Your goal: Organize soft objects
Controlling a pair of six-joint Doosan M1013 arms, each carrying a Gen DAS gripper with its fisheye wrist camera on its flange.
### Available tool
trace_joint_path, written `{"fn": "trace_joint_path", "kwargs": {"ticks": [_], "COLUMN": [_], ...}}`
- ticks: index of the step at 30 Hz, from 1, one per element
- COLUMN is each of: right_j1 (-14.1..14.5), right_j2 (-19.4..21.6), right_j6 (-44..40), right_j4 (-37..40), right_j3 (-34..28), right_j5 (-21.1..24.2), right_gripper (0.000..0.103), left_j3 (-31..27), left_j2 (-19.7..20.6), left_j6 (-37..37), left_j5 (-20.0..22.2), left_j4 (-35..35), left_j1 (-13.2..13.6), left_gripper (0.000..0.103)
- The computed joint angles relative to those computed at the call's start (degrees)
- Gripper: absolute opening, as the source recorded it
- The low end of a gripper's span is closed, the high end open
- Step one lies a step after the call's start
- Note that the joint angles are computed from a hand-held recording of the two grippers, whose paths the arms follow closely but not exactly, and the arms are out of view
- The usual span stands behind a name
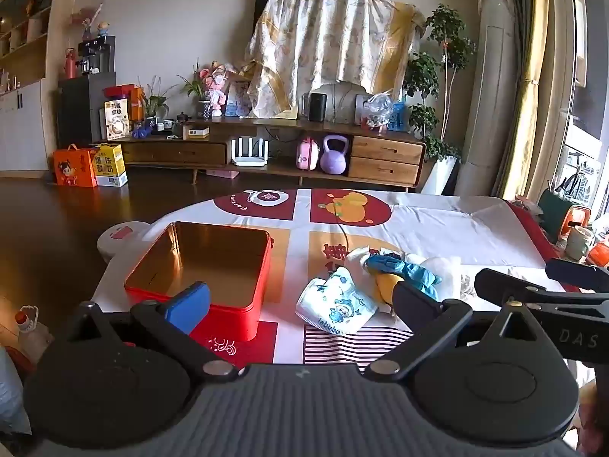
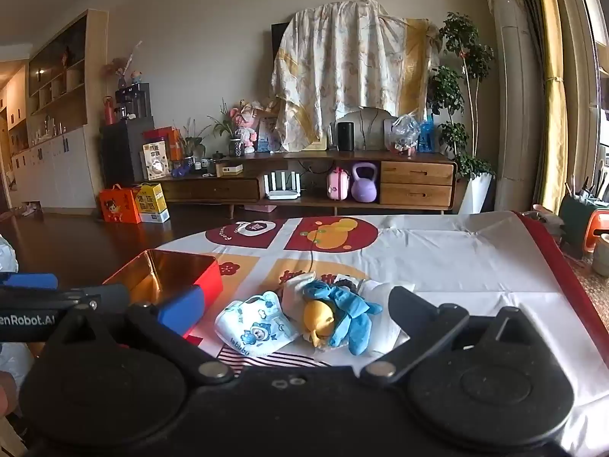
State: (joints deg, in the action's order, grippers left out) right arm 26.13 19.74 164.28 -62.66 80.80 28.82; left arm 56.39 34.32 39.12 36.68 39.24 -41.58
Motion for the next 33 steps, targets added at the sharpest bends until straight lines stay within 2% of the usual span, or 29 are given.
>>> {"fn": "trace_joint_path", "kwargs": {"ticks": [3, 5, 12, 16, 18, 33], "right_j1": [-0.13, -0.16, 0.19, -0.08, -0.02, -0.13], "right_j2": [-0.32, -0.17, -0.13, -0.27, -0.47, -0.47], "right_j6": [4.64, 1.29, 1.83, 2.43, 1.79, 1.58], "right_j4": [-4.11, -1.1, -1.35, -1.5, -0.79, -0.53], "right_j3": [0.91, 0.35, 0.02, 0.39, 0.36, 0.58], "right_j5": [-1.4, -0.73, -0.4, -0.92, -0.77, -0.88], "right_gripper": [0.103, 0.103, 0.103, 0.103, 0.103, 0.103], "left_j3": [0.25, 0.61, 1.0, 0.9, 0.55, -0.54], "left_j2": [-0.17, -0.33, -0.95, -1.09, -0.79, 0.16], "left_j6": [0.07, -0.27, -0.12, 0.33, -0.98, 0.48], "left_j5": [-0.58, -1.06, -1.83, -1.55, -0.4, 0.54], "left_j4": [-0.62, 0.09, -1.46, -1.34, 0.68, -1.11], "left_j1": [0.1, 0.05, 0.75, 0.94, 0.01, -0.08], "left_gripper": [0.103, 0.103, 0.103, 0.103, 0.103, 0.103]}}
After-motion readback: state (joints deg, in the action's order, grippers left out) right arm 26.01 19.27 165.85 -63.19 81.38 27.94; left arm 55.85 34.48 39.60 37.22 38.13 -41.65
